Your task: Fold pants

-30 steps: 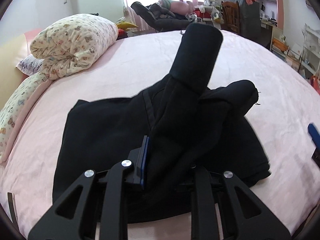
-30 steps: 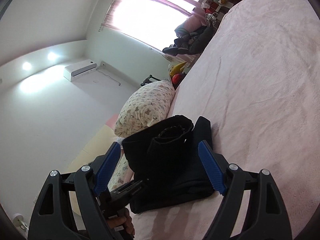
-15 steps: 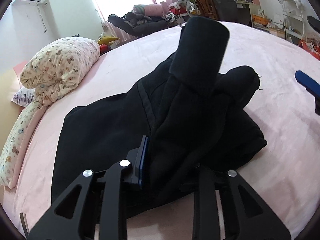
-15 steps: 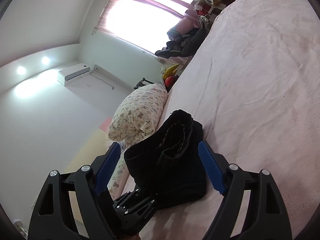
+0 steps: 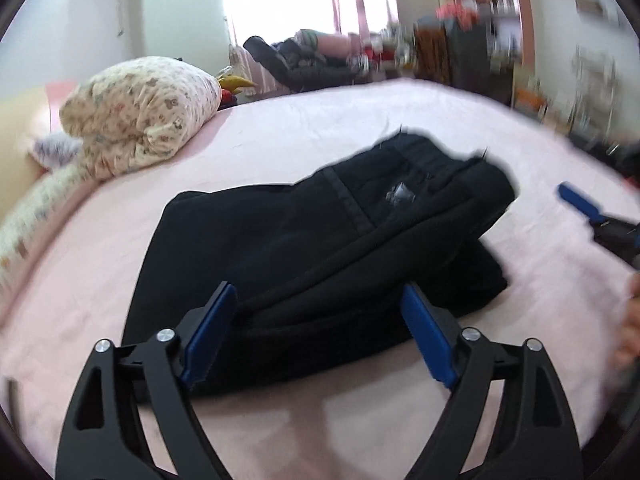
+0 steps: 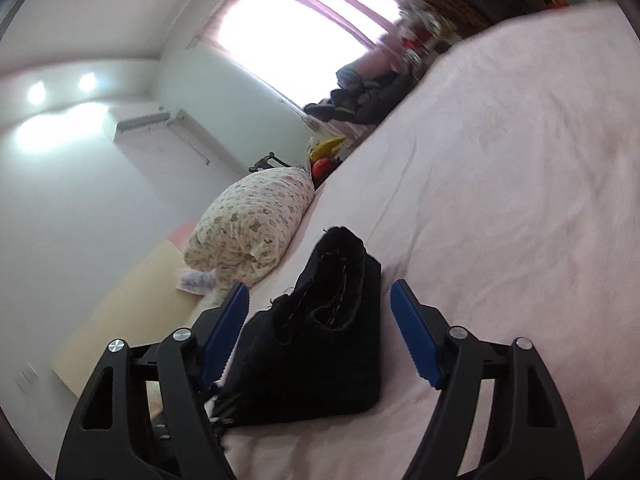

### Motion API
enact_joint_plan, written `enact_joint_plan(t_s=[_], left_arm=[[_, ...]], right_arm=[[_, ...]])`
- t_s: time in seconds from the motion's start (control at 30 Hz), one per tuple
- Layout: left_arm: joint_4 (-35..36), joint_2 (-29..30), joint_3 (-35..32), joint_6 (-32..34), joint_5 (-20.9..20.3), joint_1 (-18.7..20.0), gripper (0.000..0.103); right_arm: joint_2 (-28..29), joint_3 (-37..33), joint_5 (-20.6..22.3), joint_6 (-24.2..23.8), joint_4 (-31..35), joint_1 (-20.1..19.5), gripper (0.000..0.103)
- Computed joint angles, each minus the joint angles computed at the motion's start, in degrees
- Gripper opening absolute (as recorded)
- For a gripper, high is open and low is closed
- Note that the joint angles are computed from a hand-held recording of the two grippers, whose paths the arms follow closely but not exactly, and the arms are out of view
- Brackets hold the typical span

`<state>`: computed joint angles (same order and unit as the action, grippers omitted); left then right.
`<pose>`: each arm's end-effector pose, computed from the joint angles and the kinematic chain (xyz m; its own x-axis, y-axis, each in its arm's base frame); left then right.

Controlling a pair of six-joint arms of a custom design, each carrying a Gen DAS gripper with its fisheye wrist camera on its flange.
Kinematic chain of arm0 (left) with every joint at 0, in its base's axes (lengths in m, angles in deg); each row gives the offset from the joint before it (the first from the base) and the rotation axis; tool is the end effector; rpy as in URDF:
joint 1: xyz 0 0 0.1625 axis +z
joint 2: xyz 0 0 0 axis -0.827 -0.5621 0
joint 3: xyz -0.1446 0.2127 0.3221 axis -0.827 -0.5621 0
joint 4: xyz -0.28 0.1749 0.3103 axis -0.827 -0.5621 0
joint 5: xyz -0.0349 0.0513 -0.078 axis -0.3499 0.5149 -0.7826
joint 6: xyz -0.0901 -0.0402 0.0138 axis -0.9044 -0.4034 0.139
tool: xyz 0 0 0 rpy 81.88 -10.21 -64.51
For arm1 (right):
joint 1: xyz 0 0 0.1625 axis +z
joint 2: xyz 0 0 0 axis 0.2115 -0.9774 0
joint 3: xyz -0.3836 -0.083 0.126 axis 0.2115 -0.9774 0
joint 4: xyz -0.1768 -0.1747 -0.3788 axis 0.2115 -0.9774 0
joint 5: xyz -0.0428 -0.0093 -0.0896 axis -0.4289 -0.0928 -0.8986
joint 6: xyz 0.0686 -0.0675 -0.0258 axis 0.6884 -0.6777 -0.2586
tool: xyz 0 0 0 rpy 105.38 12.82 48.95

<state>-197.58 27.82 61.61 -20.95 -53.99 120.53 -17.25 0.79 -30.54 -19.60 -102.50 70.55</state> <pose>-0.1533 -0.8130 0.0757 -0.6609 -0.0301 -0.7499 0.6027 0.5742 -0.5542 0.0734 -0.7937 0.1246 -0.9473 -0.3143 -0.0617 -0.1164 0.5174 -0.8478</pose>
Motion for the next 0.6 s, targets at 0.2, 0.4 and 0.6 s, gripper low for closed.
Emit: enact_joint_plan(t_s=[0.2, 0.4, 0.6], left_arm=[[-13.7, -6.1, 8.3, -5.1, -6.7, 0.9, 0.101], [-9.3, -7.9, 9.2, -16.5, -6.1, 2.6, 0.101], [-16.5, -12.1, 18.3, -17.1, -4.0, 1.5, 0.101]], right_arm=[[1.3, -0.4, -6.2, -19.0, 0.3, 5.3, 0.063], [4.2, -1.6, -16.4, -29.7, 4.8, 9.0, 0.054], [5.1, -0.9, -20.0, -32.0, 1.5, 10.4, 0.053]])
